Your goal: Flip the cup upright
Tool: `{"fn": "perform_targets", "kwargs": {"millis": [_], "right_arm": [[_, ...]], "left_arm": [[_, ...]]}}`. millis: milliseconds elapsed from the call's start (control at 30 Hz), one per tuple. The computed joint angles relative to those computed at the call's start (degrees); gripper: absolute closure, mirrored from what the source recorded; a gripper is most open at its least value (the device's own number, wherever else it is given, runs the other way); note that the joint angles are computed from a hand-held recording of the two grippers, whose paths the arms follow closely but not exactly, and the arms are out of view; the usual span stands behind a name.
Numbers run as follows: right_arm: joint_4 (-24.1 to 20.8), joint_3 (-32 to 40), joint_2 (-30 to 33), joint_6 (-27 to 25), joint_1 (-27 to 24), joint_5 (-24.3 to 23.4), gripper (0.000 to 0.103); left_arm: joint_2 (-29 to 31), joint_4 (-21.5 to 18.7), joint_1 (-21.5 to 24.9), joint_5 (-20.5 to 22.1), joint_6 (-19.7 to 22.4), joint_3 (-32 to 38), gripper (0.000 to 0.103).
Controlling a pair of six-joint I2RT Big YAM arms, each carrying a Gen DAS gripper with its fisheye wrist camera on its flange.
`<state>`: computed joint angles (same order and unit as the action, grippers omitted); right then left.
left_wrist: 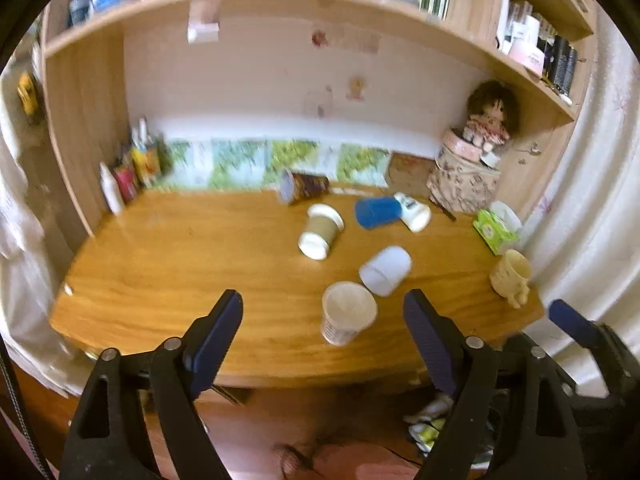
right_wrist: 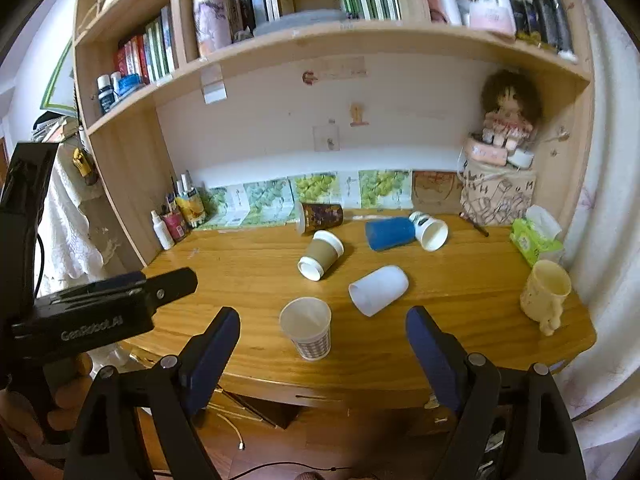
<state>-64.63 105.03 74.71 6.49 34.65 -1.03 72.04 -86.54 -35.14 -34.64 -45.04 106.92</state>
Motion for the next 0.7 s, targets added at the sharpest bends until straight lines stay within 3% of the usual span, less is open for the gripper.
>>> {"fn": "perform_targets", "kwargs": {"millis": [267, 367, 467, 633, 700], "right_arm": [[3.7, -2.0, -2.0, 1.1, 0.9, 1.3, 0.017], [5.2, -3.3, -2.8, 2.8, 1.1, 2.3, 0.000], [6.8, -4.2, -3.4, 3.1, 1.4, 2.9, 0.000], [9.7, -5.4, -4.4, 2.2, 2.5, 4.6, 0.000], [10.7, -5.8, -4.7, 2.0, 2.6, 5.1, 0.000]], "left_arm": [[0.4, -4.8, -4.8, -13.1, -4.0, 1.5, 0.015], [-0.8, -4.2, -6.4, -17.6, -5.8, 0.2, 0.006], [-1.7, -3.7, -8.0, -22.6, -7.2, -0.8, 0.002], [-1.1, -6.1, -9.2, -26.4, -8.9, 0.0, 0.001], [-1.5, -5.0, -9.4, -26.9, -8.0, -0.5, 0.001]]}}
